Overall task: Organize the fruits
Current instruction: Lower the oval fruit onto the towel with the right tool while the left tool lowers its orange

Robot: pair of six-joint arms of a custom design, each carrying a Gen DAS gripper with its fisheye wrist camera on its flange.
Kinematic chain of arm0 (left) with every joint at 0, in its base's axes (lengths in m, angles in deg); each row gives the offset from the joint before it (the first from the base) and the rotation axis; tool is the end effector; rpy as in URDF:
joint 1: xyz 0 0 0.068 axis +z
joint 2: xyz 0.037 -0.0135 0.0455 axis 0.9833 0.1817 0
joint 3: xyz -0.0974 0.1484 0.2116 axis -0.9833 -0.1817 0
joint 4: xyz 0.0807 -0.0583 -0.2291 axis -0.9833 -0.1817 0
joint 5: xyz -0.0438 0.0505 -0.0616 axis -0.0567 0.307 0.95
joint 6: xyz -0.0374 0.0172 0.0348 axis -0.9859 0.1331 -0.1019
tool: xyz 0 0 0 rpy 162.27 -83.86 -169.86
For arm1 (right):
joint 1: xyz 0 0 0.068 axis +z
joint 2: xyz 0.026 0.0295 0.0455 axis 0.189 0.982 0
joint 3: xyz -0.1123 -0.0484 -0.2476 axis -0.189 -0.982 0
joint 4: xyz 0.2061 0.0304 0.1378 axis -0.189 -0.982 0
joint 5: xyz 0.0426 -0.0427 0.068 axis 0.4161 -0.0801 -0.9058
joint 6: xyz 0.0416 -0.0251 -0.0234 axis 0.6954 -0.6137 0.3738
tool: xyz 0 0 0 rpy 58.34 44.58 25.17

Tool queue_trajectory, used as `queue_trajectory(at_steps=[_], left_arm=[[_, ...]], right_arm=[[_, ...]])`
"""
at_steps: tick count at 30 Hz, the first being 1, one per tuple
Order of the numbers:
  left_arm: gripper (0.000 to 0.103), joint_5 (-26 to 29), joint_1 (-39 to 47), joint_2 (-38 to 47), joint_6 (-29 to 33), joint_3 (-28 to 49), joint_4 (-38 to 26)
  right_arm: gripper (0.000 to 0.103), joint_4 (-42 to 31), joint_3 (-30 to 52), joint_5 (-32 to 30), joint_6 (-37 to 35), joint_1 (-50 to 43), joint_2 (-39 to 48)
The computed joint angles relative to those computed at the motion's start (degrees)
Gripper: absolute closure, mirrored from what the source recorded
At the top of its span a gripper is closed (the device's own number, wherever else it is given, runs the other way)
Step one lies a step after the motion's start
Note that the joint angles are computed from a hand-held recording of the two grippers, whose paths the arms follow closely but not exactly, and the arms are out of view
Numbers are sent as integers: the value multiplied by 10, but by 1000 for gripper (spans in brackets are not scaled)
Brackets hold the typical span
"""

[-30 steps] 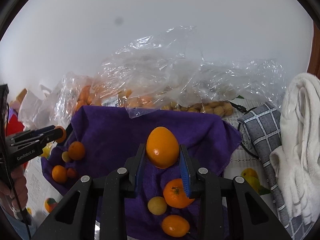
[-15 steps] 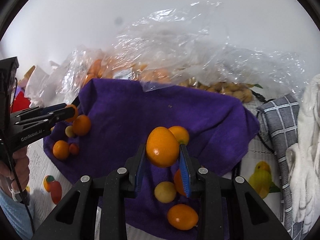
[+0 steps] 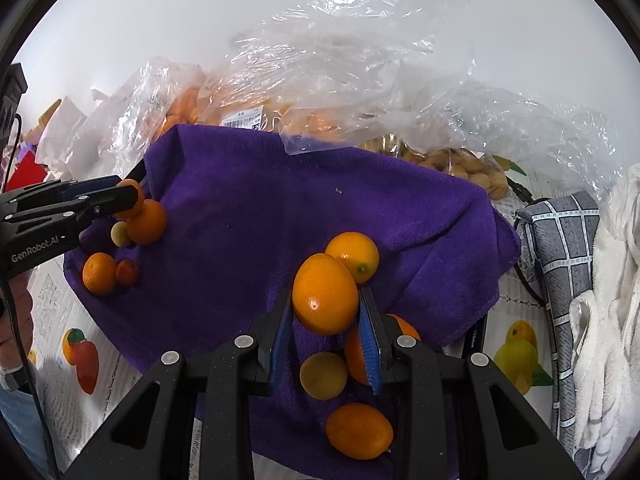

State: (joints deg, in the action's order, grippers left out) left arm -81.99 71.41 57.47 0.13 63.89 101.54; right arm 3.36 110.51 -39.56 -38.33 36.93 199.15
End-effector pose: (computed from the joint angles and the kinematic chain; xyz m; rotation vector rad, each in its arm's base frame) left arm 0.2701 -0.0316 0.0577 -0.3136 2.4664 0.0431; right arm 0.3502 0.1790 0.0264 -0.8796 2.4816 0.3593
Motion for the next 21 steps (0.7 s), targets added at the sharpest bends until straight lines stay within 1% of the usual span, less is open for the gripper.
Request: queue_trajectory(at_steps=[5, 10, 13, 15, 21], left_arm=[[75, 25, -11, 13, 1, 3, 6], [75, 19, -25, 21, 2, 10, 1], [75, 25, -23, 25, -1, 14, -6], [75, 39, -18, 29, 2, 16, -4], [75, 40, -19, 29, -1, 19, -11]], right_arm=[[71, 0, -1, 2, -1, 0, -1], [71, 3, -2, 10, -4, 3, -3], [71, 4, -3, 6, -1, 2, -2], [71, 6, -4, 5, -3, 1, -2], [71, 9, -5, -5, -2, -4, -2]])
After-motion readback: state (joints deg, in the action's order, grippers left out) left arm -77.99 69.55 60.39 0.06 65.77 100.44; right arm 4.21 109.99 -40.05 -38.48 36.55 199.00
